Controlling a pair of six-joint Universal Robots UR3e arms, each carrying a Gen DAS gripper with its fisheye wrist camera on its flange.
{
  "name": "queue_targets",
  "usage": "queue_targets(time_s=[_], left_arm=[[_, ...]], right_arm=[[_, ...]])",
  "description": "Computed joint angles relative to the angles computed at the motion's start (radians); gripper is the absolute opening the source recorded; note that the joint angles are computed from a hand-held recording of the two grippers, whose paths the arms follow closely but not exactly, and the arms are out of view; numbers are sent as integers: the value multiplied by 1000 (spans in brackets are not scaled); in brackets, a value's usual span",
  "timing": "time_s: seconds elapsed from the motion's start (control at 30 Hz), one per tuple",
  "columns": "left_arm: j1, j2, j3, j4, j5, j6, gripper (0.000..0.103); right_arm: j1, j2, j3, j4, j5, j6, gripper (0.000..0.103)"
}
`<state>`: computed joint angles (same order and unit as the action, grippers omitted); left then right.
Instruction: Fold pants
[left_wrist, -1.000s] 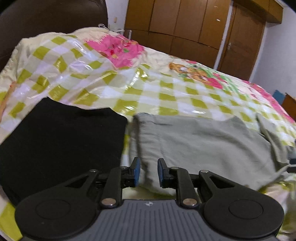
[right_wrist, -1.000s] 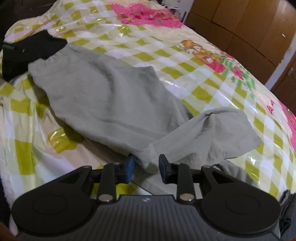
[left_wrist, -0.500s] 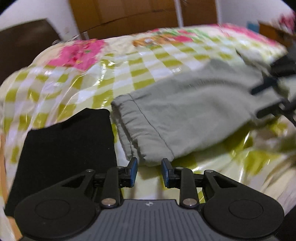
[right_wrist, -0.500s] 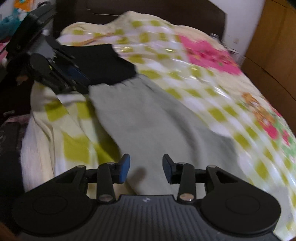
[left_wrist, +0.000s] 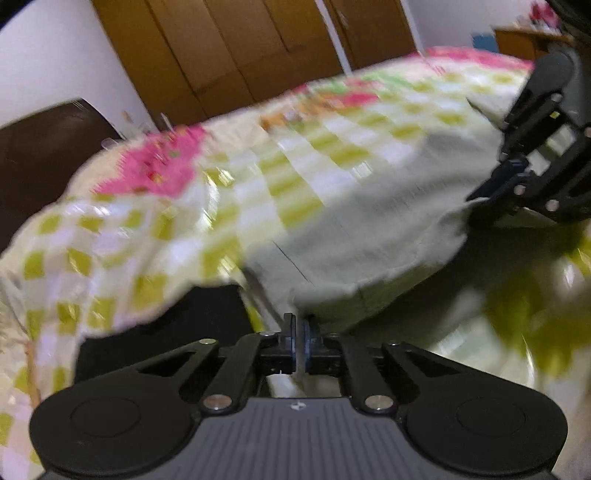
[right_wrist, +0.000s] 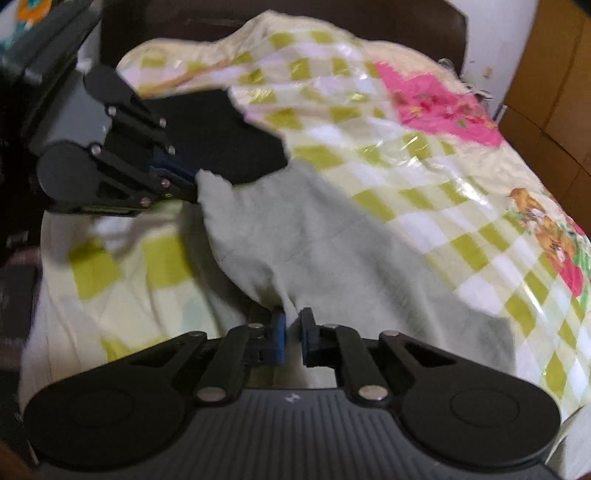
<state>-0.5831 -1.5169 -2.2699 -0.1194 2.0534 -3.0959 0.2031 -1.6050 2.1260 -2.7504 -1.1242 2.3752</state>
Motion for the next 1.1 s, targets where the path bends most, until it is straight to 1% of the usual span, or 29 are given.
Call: queue_targets(time_s=[0.1,0.17,0.2,0.23,0.3,0.33,0.37,0.43,0.5,0.53,0.57,0.63,0.67,0.7,0.77,0.8,0.83,0.9,0.97,1.03,1.07,1.1], left_arm=[[40,32,-10,44,3,8,19],[61,21,-28,44,7,-9,19],[72,11,-42,33,7,-22,19],[73,-3,-53,15,13,-39,19],[49,-14,-65,-35,53,-94,20],[34,0,-75,-52,66,-127,20],[16,31,-80,-82,77,-168,20],[-30,80,-66,-137,101,-240,20],[-87,60,-14,-153,140,-255,20],[-108,37,22,-144,143,-252,20],[-116,15,52,-128,125,-250,20],[-118,-56,118,-62,54,-228,20],[-124,-101,155,-36,35,-215,20],[-131,-155,199,-9,15,-206,20],[-128,-265,294,25,-57,-205,20],[-127,-320,347,29,-97,-211,20],[-126,-378,408,24,-140,-214,20],[-139,-490,545,2,-194,-214,20],[-147,-589,683,-27,-246,-207,20],[-148,-674,815,-73,-299,-204,21],[-151,-713,878,-101,-318,-202,21],[-155,-747,934,-129,-331,-198,21]], right_arm=[[-23,-39,-36,-10,49,64,7],[-13,-31,-45,-34,68,99,7],[10,-5,-47,-51,53,113,7],[54,43,-49,-76,13,129,8],[125,131,-43,-124,-65,135,12],[156,168,-54,-113,-108,131,16],[164,180,-38,-136,-119,146,20],[132,143,-2,-137,-73,144,21],[81,77,12,-90,-21,135,22],[38,24,23,-51,16,131,23],[-3,-20,27,-11,42,123,27],[-109,-117,47,71,92,105,29],[-174,-171,59,114,105,99,29],[-237,-213,63,158,107,99,29],[-364,-245,57,203,105,111,30],[-411,-235,54,188,82,129,30],[-444,-193,39,139,29,172,32],[-488,-54,-41,58,-68,284,32],[-499,100,-175,43,-162,396,35],[-489,242,-300,7,-212,464,35],[-485,326,-398,25,-218,522,36],[-479,393,-494,80,-217,575,37]])
